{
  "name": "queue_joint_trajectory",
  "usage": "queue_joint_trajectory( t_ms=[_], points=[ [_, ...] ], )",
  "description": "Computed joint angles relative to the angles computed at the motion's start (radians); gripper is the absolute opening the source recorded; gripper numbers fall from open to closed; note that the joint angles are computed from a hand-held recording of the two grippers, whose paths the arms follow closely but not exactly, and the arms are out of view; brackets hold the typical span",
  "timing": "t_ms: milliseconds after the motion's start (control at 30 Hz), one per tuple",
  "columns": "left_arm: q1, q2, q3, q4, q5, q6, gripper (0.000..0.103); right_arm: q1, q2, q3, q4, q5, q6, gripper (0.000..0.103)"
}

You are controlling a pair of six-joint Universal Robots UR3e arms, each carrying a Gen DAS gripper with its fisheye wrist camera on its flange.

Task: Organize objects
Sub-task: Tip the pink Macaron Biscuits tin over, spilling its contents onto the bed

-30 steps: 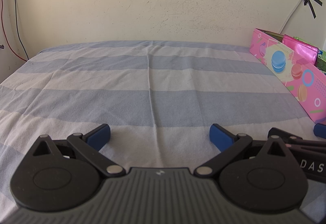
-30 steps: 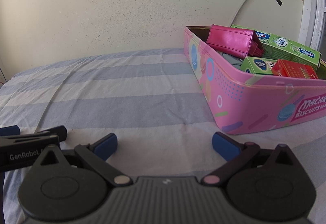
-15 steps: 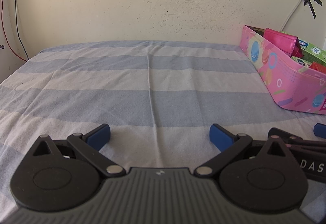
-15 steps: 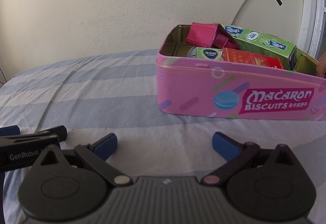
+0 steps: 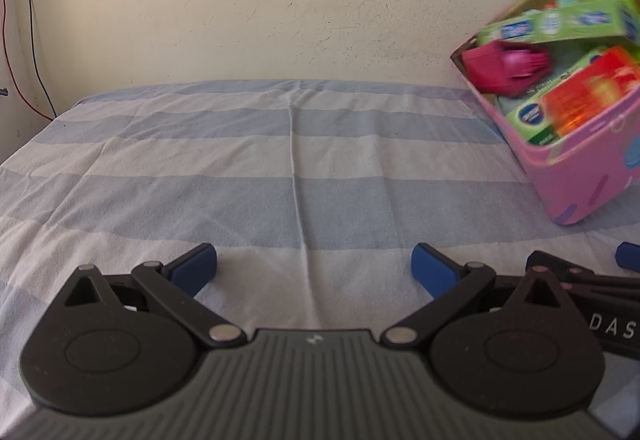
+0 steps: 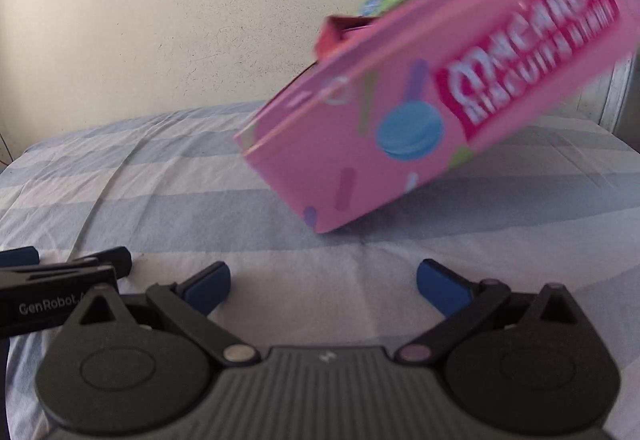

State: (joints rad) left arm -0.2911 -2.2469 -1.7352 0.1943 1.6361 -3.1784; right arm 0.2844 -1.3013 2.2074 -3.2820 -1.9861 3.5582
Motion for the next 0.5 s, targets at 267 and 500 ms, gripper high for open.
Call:
queue_joint_trajectory(
  t_ms=[267, 500],
  points=[
    [-0.001, 0.003, 0.0, -0.003, 0.001, -0.001, 0.103, 0.0, 0.0, 0.0, 0.0, 0.0, 0.0, 0.103],
    [-0.002, 0.005, -0.004, 0.0, 0.002, -0.002, 0.103, 0.012, -0.001, 0.004, 0.003, -0.005, -0.022, 0.103]
  ],
)
